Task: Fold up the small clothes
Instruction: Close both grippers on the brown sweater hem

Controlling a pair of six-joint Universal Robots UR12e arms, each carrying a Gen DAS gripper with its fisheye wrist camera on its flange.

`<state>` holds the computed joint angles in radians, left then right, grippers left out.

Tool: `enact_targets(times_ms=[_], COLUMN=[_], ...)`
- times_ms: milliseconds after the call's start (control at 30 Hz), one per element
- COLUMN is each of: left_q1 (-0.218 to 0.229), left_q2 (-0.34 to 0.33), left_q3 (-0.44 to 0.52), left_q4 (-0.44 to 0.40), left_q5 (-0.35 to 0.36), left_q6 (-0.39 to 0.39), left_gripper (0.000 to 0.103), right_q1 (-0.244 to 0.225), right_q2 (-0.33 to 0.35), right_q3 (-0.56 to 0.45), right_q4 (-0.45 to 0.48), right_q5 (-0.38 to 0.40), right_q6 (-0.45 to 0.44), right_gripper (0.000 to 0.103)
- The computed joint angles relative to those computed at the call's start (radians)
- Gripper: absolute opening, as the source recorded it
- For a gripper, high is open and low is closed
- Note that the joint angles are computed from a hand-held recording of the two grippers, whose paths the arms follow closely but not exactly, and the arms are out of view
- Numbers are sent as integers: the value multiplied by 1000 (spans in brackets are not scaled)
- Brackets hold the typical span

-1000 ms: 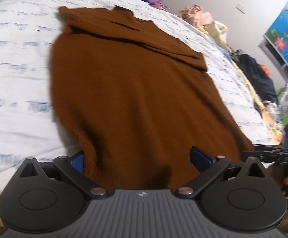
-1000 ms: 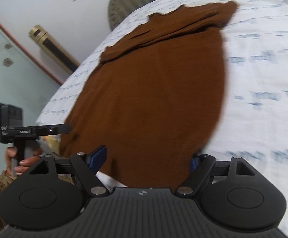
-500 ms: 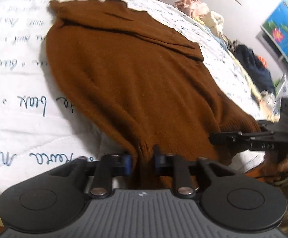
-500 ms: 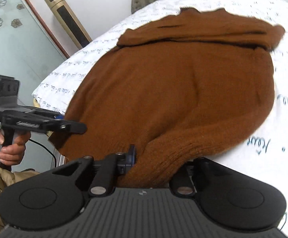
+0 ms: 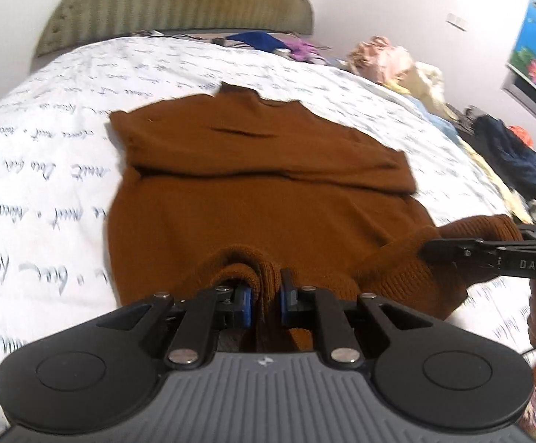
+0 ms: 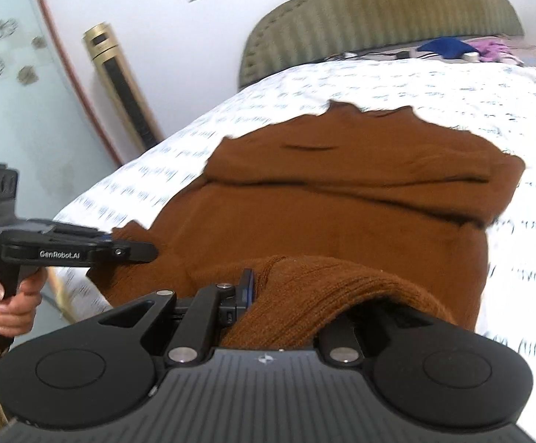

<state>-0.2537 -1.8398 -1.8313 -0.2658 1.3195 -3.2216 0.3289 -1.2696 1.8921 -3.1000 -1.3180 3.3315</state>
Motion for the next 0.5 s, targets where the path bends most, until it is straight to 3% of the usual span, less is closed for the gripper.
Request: enact_targets(times_ms=[200,333,433,500], left_q1=[-4,-3,9,17], left_q2=[-51,-84,-96,-98], left_q3=[58,91,100,98], left_q4=[-1,-50,-83,-86], left_q5=[49,52,16,-7], left_q6=[-11,-24,-46,-73], left_gripper=[13,13,14,15], right_q1=[-25,-51,-70,-72], right_q2=[70,114,125,123], right_q3=[-57,-70,-54,-49], right_q4=[6,14,-40,-45], right_q5=[-1,58,119,128], right_q6=[85,203,284,287], right_gripper=[18,18,21,22])
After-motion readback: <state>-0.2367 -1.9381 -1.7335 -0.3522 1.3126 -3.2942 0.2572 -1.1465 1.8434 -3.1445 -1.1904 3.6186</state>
